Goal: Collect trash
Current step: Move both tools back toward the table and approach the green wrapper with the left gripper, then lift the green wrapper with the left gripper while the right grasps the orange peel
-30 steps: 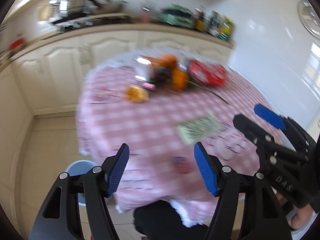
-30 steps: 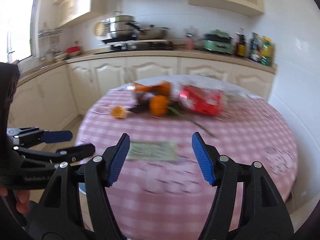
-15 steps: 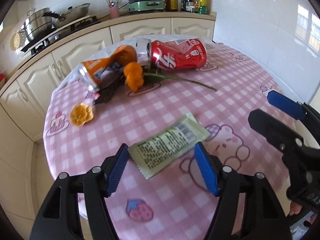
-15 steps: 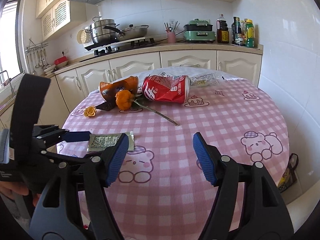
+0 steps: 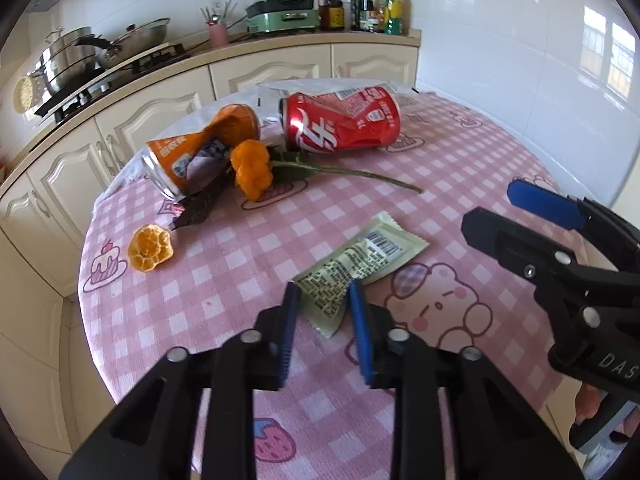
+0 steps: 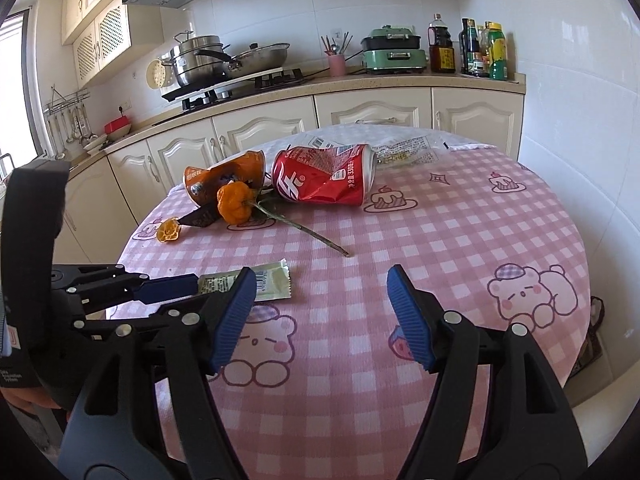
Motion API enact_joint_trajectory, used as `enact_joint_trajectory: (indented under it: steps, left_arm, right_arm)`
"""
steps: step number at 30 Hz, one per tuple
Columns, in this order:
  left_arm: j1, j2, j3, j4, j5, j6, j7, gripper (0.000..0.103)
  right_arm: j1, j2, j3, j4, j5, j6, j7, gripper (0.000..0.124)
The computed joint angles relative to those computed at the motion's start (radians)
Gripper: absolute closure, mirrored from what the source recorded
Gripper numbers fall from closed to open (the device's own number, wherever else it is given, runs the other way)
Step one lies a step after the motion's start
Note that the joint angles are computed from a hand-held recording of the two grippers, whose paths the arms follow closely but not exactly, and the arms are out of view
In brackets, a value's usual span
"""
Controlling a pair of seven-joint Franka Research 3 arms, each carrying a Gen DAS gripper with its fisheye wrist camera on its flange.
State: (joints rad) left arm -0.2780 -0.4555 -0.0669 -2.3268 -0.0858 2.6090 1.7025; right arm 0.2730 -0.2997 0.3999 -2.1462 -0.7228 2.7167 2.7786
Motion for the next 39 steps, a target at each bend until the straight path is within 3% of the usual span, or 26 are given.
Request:
enact_joint_trajectory:
  steps: [3, 7, 10, 13, 24, 28, 33, 37, 39]
  left_arm:
    - [0.003, -0.008, 0.004, -0.013, -0.013, 0.021, -0.019, 0.096]
    - [-0.002, -0.023, 0.021, -0.037, -0.052, 0.049, -0.052, 0.098]
    - [0.028, -0.044, 0.012, -0.057, -0.031, 0.068, -0.109, 0.099]
    - [0.020, -0.082, 0.053, -0.085, -0.062, 0.087, -0.126, 0.099]
    - [0.179, -0.197, 0.081, -0.164, 0.044, 0.159, -0.318, 0.099]
    - [0.231, -0.218, 0.093, -0.187, 0.089, 0.188, -0.378, 0.099]
    - [0.257, -0.220, 0.128, -0.199, 0.116, 0.203, -0.400, 0.099]
    - [0.251, -0.218, 0.166, -0.211, 0.107, 0.212, -0.384, 0.099]
    - [0.244, -0.212, 0.186, -0.213, 0.094, 0.218, -0.371, 0.099]
  right_arm:
    - [0.005, 0.007, -0.004, 0.003, 0.011, 0.004, -0.006, 0.056]
    - [0.013, 0.025, -0.004, 0.021, 0.006, -0.001, -0.012, 0.056]
    - [0.024, 0.042, -0.006, 0.043, -0.005, -0.006, -0.018, 0.056]
    - [0.042, 0.069, -0.016, 0.074, -0.010, -0.014, -0.036, 0.056]
    - [0.207, 0.329, -0.106, 0.349, 0.113, -0.042, -0.273, 0.056]
    - [0.271, 0.475, -0.122, 0.535, 0.212, -0.110, -0.404, 0.056]
    - [0.331, 0.683, -0.128, 0.834, 0.354, -0.292, -0.571, 0.056]
    - [0.397, 0.782, -0.180, 1.005, 0.383, -0.417, -0.589, 0.057]
    - [0.440, 0.831, -0.219, 1.099, 0.366, -0.493, -0.604, 0.066]
